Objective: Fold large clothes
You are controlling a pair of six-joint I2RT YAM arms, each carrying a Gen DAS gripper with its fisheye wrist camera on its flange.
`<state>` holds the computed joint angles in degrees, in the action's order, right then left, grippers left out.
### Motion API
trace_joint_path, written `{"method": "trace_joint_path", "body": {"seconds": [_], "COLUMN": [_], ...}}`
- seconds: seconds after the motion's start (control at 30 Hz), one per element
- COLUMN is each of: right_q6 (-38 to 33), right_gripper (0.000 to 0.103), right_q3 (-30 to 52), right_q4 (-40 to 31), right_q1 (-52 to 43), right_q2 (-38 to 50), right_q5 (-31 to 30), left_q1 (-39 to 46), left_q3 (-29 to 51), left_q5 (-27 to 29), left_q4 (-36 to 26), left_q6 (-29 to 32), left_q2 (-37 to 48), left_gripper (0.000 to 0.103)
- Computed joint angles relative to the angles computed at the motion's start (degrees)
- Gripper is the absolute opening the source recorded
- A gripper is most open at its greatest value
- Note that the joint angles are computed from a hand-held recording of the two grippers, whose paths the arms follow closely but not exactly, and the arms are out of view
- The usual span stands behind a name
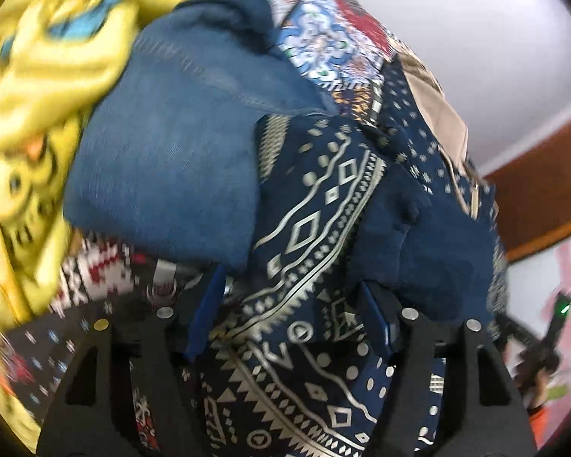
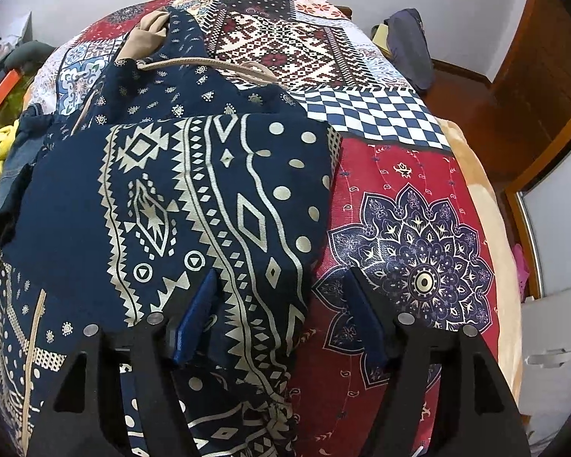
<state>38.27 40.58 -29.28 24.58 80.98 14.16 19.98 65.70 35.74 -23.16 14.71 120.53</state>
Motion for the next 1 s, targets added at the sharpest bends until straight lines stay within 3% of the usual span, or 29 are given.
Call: {"method": "trace_joint_path", "body": {"seconds": [0.13, 0.5, 0.67, 0.8, 0.87, 0.9, 0.97, 1.0], "right_q6": [0.23, 2.00, 1.86, 1.49, 1.34, 1.25, 1.06, 0.92], "right_gripper": [0.068, 0.068, 0.068, 0.068, 0.068, 0.068, 0.068, 0.068], "right_q3": [0.15, -0.03, -0.74, -1.38, -1.56, -1.64, -1.87, -1.90], "right_q4": [0.41, 0.07, 0.49, 1.13, 1.35, 1.46, 1.68, 1.74], "right_q1": [0.00, 1.30, 1.36, 1.11, 1.04, 1.07, 1.09, 1.01], "right_q2": [0.65, 0.48, -0.21, -0.82, -0.97, -0.99, -1.17, -1.23], "right_q5": [0.26, 1.58, 1.57, 1.23, 1.19, 1.23, 1.24, 1.14], "left_q1": [0.23, -15.57, -24.38, -30.67, -31.69, -31.55, -30.38, -29.53], "left_q3": [-1.14, -20.12, -23.53, -21.60, -19.55, -18.43, -17.52, -17.56], "left_q5": [-0.11, -17.34, -21.64, -29.35, -33.50, -33.70, -32.01, -31.53], "left_q4": [-1.06, 11.67, 15.00, 20.70, 23.13, 23.10, 22.94, 23.11], "left_q6": [0.56, 12.55, 12.22, 7.47, 5.09, 4.58, 4.29, 4.67], "left_q2": [-1.07, -28.49, -30.74, -23.11, -18.57, -16.93, -15.81, -16.15], "left_gripper": [0.069, 0.069, 0.069, 0.069, 0.061, 0.051, 0.043, 0.030]}}
